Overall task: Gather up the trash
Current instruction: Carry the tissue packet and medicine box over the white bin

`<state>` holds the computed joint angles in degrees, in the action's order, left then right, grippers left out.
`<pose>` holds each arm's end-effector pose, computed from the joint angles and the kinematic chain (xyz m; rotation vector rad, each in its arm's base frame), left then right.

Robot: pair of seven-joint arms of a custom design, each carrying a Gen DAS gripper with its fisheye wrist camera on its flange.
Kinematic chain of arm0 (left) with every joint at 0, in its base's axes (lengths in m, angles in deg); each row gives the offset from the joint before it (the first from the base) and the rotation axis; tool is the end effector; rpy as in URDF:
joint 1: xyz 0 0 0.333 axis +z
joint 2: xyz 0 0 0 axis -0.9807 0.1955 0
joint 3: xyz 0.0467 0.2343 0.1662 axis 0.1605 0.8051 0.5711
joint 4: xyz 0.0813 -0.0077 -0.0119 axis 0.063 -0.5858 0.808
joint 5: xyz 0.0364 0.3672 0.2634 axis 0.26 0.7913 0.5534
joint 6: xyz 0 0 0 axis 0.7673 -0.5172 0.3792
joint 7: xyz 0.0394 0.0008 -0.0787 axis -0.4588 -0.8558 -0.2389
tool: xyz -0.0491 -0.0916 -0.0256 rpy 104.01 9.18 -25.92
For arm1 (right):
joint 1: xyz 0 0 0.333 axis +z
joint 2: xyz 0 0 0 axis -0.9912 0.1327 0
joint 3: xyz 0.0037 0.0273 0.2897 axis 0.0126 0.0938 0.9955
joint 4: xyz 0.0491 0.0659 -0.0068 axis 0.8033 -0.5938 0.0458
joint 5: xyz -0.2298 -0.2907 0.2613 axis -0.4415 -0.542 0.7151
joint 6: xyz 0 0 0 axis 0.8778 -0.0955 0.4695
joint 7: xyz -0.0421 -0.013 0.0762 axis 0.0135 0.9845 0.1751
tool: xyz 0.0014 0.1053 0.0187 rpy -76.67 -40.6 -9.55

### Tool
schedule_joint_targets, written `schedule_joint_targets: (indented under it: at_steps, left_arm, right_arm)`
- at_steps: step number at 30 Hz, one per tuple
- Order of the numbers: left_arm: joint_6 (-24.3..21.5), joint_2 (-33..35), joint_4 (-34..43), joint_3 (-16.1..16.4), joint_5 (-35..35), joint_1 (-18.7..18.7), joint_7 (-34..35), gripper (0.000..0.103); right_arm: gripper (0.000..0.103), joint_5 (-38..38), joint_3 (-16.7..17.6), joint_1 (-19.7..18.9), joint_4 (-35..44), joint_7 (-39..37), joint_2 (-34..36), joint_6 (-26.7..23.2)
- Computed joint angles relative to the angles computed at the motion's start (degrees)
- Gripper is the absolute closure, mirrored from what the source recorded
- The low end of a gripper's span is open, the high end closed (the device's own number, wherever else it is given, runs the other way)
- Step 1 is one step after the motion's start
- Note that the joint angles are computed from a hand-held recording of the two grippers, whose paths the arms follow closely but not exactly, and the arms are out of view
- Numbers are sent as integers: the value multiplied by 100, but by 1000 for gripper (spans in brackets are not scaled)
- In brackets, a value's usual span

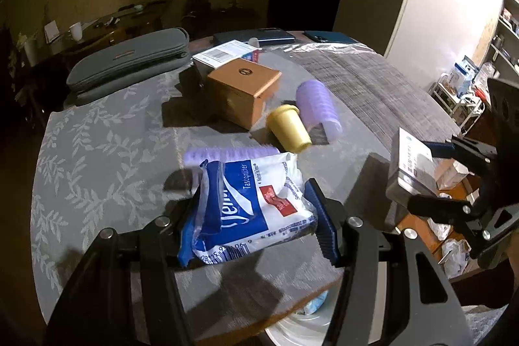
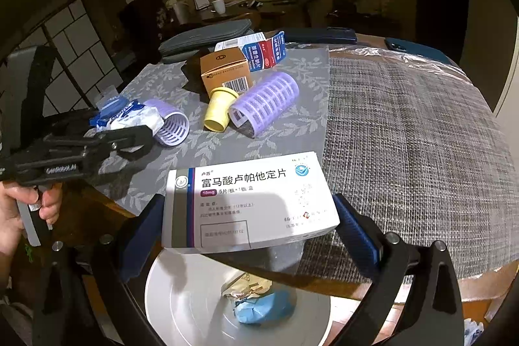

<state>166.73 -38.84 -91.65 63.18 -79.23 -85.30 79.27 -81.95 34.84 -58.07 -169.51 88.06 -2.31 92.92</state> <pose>0.6805 -0.2677 0.4445 -1.0043 2.6030 -1.0188 0.5406 0.3478 0.3944 -1.5997 1.8755 -0.5062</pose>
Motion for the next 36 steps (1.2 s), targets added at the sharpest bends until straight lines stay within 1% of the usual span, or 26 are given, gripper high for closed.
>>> schedule_joint_targets:
  at_steps: [8, 15, 23, 36]
  left_arm:
    - [-68, -425, -446, -19, -486, 60, 462, 44]
    - [-104, -745, -765, 99, -753, -38, 741, 44]
    - [-150, -1033, -1079, 222, -887, -159, 880, 44]
    - [-460, -1531, -1623, 417, -1186, -301, 1325, 44]
  right_arm:
    - [6, -178, 80, -17, -183, 258, -262, -102]
    - [6, -218, 246, -81, -369, 412, -515, -119]
    - [6, -20, 423, -86, -543, 330, -724, -197]
    - [6, 316, 673, 1, -775, 305, -1000, -399]
